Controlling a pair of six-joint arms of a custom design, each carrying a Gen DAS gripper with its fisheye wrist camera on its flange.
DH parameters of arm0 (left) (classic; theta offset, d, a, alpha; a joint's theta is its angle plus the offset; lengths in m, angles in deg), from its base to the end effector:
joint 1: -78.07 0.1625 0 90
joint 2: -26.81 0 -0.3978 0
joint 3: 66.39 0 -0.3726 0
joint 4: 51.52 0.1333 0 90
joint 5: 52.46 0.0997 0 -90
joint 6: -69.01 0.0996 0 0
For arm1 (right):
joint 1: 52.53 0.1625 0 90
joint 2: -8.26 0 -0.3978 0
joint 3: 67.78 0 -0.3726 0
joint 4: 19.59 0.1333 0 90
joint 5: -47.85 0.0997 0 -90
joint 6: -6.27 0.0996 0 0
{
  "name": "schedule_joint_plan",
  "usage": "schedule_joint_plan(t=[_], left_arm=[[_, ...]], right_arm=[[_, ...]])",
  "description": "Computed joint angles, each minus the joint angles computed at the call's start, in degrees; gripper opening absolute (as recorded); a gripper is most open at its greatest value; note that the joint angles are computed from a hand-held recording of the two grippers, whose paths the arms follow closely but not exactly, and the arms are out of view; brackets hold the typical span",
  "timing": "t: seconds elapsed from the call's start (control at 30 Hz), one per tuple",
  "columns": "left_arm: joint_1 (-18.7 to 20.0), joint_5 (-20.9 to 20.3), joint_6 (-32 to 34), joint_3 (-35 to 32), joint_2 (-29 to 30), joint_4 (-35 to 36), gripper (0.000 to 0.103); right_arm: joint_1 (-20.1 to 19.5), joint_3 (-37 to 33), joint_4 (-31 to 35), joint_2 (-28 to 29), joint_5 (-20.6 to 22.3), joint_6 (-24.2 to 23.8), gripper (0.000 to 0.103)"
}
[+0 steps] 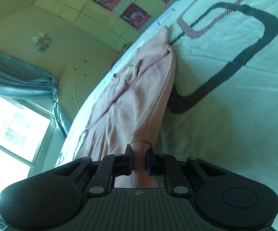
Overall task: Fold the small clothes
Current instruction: 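Lift the hem with both grippers and fold it toward the collar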
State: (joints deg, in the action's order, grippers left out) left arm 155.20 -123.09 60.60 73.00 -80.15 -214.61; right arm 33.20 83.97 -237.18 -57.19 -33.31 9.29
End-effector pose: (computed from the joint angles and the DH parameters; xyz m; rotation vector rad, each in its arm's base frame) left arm 0.0875 -0.3639 0.3369 -0.0666 2.7502 -1.0863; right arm 0.1237 -0.3393 0.1444 0.0970 2.8097 -1.0611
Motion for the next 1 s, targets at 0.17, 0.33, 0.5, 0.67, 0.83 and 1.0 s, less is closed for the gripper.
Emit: schedule_joint_plan(t=[0.17,0.33,0.5,0.67,0.83,1.0], left_arm=[[0.6,-0.5,-2.3,0.2,0.6,-1.2,0.005],[-1.7,-1.3,-2.3,-1.1,-0.4,-1.8,0.005],[-2.5,-4.2,-1.4,-7.3,6.0,-6.7,0.005],[-1.1,-7.8,-0.5,-19.4,18.1,-8.3,0.005],[2.0,-9.3,0.1,-37.0,32.4,-3.6,0.005],[5.3,-9.0,0.2,-55.9,46.2,6.1,0.005]], right_arm=[[-1.6,-0.5,2.9,0.8,-1.5,0.9,0.012],[0.3,-2.8,2.9,-2.3,1.6,1.3,0.007],[4.6,-11.9,7.2,-2.2,0.2,1.9,0.006],[6.6,-24.8,12.5,2.9,-1.3,4.4,0.006],[5.9,-41.7,21.0,11.1,-1.8,8.1,0.006],[4.0,-59.7,32.3,21.5,-4.2,13.0,0.006]])
